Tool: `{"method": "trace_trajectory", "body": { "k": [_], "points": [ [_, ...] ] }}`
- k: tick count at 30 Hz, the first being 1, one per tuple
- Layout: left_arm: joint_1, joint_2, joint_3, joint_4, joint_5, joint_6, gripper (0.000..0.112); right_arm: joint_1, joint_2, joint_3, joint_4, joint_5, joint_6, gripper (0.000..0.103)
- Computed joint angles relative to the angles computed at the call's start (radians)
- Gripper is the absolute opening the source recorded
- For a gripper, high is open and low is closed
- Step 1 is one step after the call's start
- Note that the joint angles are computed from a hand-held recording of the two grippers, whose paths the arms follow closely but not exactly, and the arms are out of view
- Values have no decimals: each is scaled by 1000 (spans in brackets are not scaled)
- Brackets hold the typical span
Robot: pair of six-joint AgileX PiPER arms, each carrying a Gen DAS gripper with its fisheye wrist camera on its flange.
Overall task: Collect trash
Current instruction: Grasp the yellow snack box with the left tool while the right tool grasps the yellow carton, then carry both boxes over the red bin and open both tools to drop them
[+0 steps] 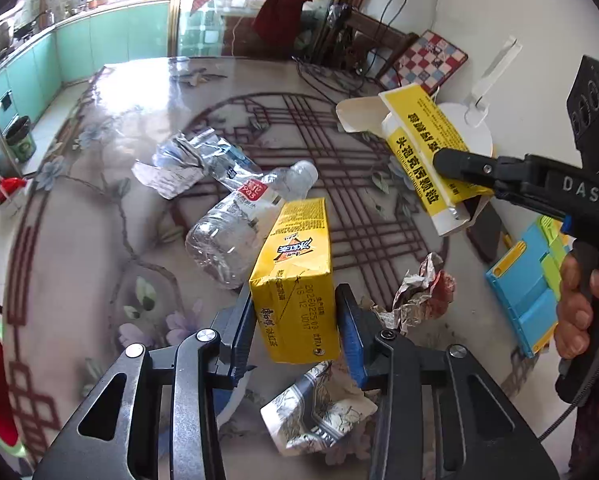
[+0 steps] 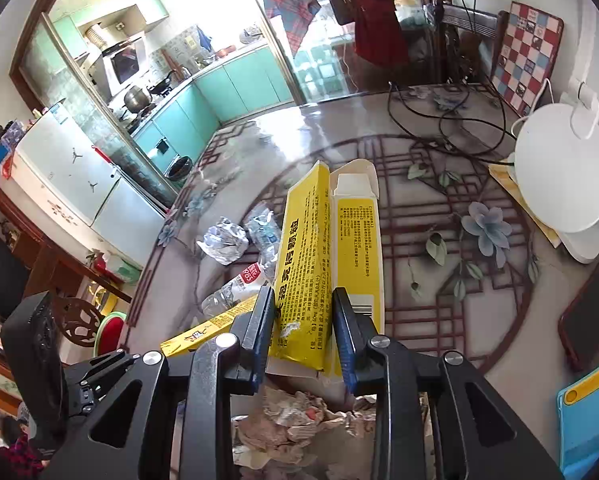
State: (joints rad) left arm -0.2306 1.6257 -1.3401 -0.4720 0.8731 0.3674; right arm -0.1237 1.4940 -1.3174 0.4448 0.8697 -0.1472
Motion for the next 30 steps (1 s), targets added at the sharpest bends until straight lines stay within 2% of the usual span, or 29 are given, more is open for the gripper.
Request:
{"method": "trace_trajectory", "body": {
  "k": [8,17,23,30],
  "points": [
    [140,-72,-6,-72,44,55,36,144,-20,-68,-127,-9,128,26],
    [360,-103,3,-158,106,197,36,374,3,-171,-328,1,369,26],
    [552,-76,-28,-216,193,333,35,544,72,-279,-485,34,564,26],
    [755,7,-102,-245,285,444,35,741,230,-490,-622,108,741,26]
  ]
}}
